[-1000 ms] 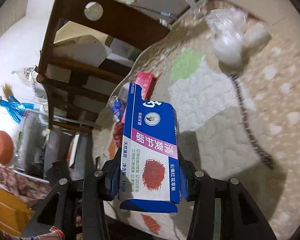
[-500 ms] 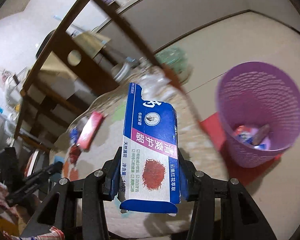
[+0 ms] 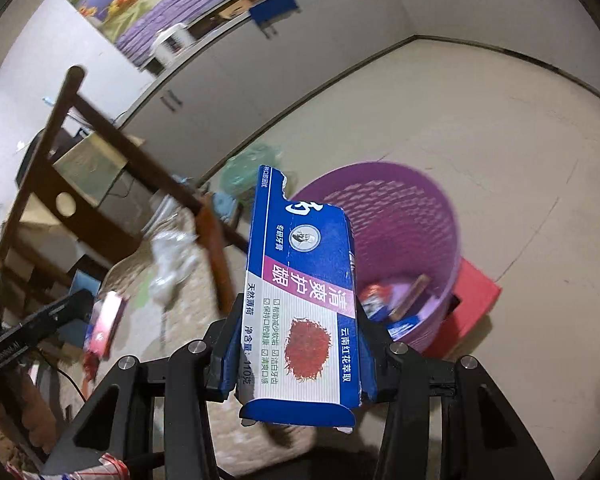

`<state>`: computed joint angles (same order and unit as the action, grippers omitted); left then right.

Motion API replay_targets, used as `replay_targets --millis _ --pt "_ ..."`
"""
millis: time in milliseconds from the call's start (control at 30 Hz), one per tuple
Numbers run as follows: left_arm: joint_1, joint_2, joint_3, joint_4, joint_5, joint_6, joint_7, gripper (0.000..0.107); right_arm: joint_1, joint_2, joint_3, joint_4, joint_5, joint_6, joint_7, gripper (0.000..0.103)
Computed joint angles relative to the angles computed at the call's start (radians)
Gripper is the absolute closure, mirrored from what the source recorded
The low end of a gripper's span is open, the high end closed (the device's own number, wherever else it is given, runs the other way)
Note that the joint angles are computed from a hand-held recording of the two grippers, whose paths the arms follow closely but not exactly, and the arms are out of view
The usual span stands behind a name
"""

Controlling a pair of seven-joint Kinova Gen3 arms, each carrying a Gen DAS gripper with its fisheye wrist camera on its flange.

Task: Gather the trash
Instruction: 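Carry the blue strap and toothpaste box with both grippers to the purple wastebasket, then open both grippers over the wastebasket to drop the strap and box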

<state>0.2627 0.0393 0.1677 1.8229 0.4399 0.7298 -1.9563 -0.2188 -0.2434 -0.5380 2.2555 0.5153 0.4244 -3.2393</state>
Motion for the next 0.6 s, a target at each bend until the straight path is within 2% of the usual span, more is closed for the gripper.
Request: replay_targets --millis 200,400,433,467,533,600 --pt "0.060 0.167 0.047 -0.132 -0.035 0.010 0.104 0.093 0.002 0.028 0.046 -0.004 0.034 0.031 0.033 0.053" --pt "0.088 0.253 0.065 -0.207 -0.057 -0.002 0.177 0.090 -0.028 0.077 0.080 -0.020 0.118 0.064 0.002 0.052" --pt "0.089 0.258 0.068 -0.214 -0.059 0.000 0.182 0.083 -0.037 0.084 0.090 -0.022 0.131 0.068 -0.002 0.052" --pt "0.086 0.257 0.073 -0.213 -0.057 -0.004 0.180 0.072 -0.046 0.091 0.097 -0.026 0.145 0.076 -0.008 0.052" --pt "0.085 0.231 0.078 -0.184 -0.057 -0.042 0.172 0.060 -0.067 0.101 0.118 -0.030 0.158 0.086 -0.014 0.048" --pt "0.090 0.212 0.076 -0.169 -0.075 -0.056 0.173 0.057 -0.086 0.098 0.136 -0.026 0.171 0.088 -0.036 0.039"
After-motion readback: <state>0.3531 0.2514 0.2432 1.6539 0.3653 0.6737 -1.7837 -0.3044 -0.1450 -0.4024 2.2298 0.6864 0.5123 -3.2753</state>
